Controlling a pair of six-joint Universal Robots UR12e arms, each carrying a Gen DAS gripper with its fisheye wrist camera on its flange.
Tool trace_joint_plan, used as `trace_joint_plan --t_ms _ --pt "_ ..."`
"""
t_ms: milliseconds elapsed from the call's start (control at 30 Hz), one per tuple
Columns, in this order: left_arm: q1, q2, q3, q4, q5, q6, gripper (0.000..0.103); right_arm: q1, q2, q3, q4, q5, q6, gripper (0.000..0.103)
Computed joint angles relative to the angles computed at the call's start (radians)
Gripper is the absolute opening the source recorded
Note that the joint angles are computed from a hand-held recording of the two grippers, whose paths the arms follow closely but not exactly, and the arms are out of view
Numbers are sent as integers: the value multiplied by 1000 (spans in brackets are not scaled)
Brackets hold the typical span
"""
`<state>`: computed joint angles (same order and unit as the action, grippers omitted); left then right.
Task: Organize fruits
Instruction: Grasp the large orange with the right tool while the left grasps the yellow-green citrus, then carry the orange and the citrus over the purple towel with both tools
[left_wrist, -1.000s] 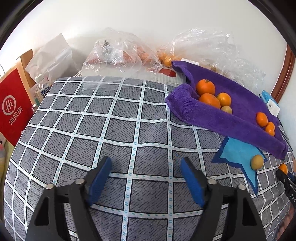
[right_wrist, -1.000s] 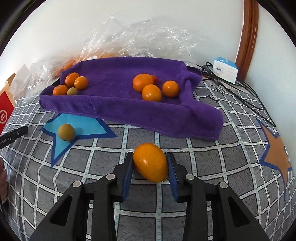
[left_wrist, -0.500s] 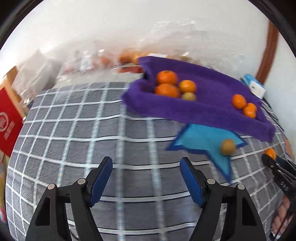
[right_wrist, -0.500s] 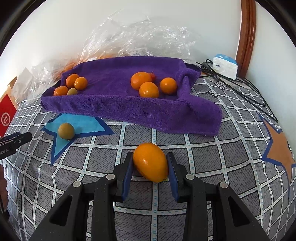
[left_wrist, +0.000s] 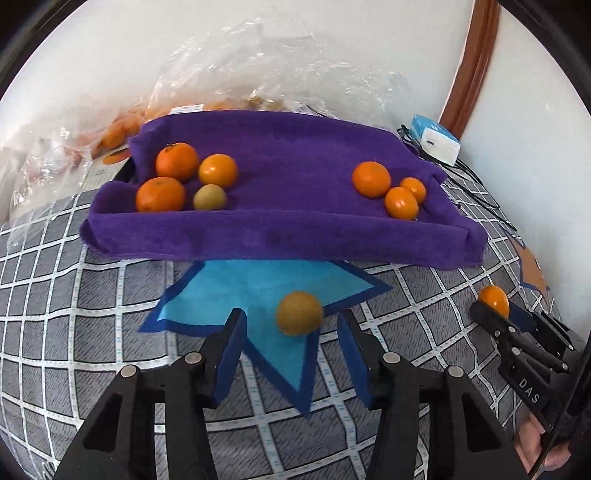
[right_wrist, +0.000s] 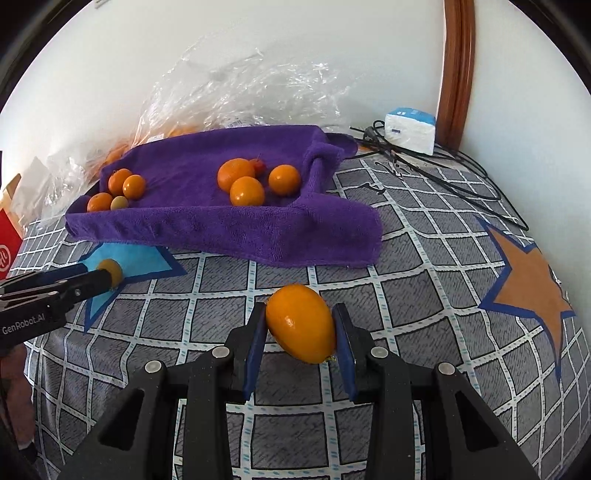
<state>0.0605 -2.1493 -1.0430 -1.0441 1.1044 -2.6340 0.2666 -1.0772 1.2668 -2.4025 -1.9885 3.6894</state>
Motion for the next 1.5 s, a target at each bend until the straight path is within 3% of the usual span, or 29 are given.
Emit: trace_joint_plan --t_ms 100,233,400,567,833,1500 --pt "-10 -8 9 -11 25 -7 26 4 4 -8 32 -9 2 35" --pt "-6 -1 -4 27 18 13 27 7 2 -7 24 11 -6 35" --pt "26 -2 23 3 -12 -25 27 15 13 -41 56 2 -11 35" --pt "45 0 39 23 39 -34 27 20 20 -72 63 9 -15 35" --pt "83 -14 94 3 -11 -96 27 21 35 -131 61 6 -33 35" --pt "87 -47 218 -17 -61 -141 27 -2 50 -234 105 4 -19 35"
